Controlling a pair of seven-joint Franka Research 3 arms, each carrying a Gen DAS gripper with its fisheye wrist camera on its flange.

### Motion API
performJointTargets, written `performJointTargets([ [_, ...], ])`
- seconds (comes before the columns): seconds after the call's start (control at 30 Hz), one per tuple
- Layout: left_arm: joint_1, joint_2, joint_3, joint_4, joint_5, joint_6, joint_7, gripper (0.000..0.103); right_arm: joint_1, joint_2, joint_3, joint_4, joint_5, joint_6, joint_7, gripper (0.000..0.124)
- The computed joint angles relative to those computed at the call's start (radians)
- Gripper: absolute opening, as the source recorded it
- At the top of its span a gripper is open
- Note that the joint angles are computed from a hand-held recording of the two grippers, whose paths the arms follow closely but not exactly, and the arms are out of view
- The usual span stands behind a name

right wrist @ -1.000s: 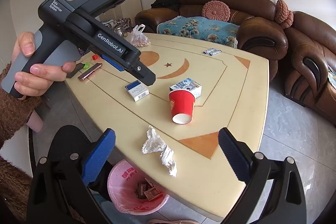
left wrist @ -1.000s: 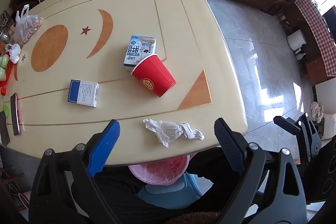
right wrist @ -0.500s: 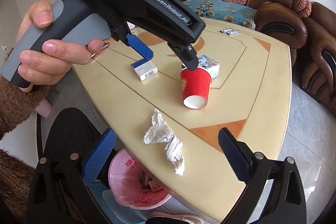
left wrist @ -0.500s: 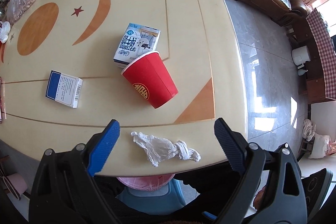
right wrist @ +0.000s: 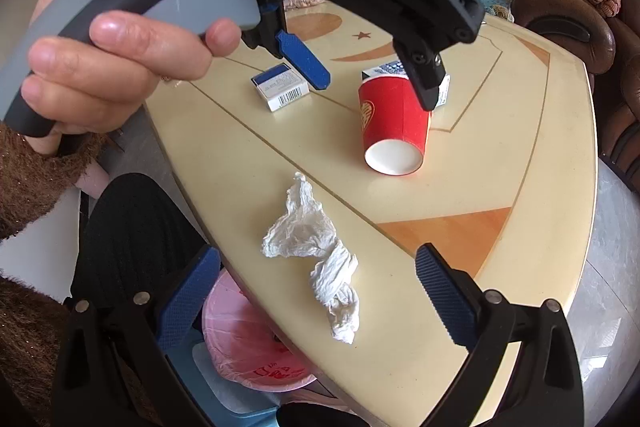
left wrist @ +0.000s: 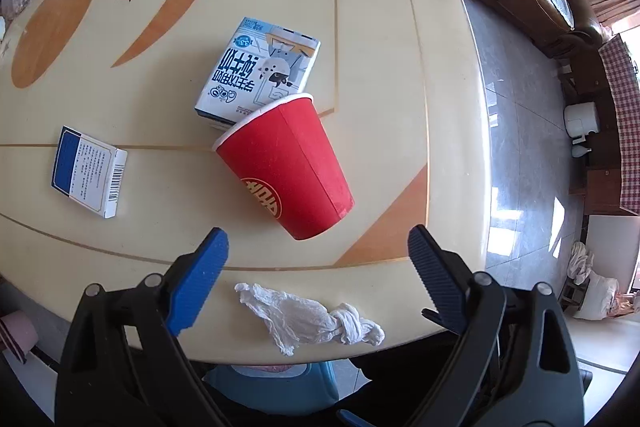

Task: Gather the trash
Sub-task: 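Grasp the red paper cup with the left gripper while the right gripper grasps the white tissue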

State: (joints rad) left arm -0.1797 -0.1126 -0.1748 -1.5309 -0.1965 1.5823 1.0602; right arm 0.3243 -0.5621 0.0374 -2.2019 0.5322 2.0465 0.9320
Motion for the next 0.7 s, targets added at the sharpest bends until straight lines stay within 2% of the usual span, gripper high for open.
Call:
performJointTargets([
  [0.33,0.011,0.007,0.004,-0.073,-0.025,0.079,-0.044,0.089,0.015,0.032,0.036,-0.059,-0.038,0.062,-0.023,0.096],
  [0.53,0.011,0.018,0.003,-0.095,-0.034,0.089,-0.042,0.089,0.031,0.052,0.044,-0.07,-0.055,0.088,-0.006,0.096],
  [0.7,0.015,0.024,0.007,-0.109,-0.046,0.093,-0.045,0.088,0.035,0.041,0.065,-0.089,-0.098,0.133,0.011,0.085],
])
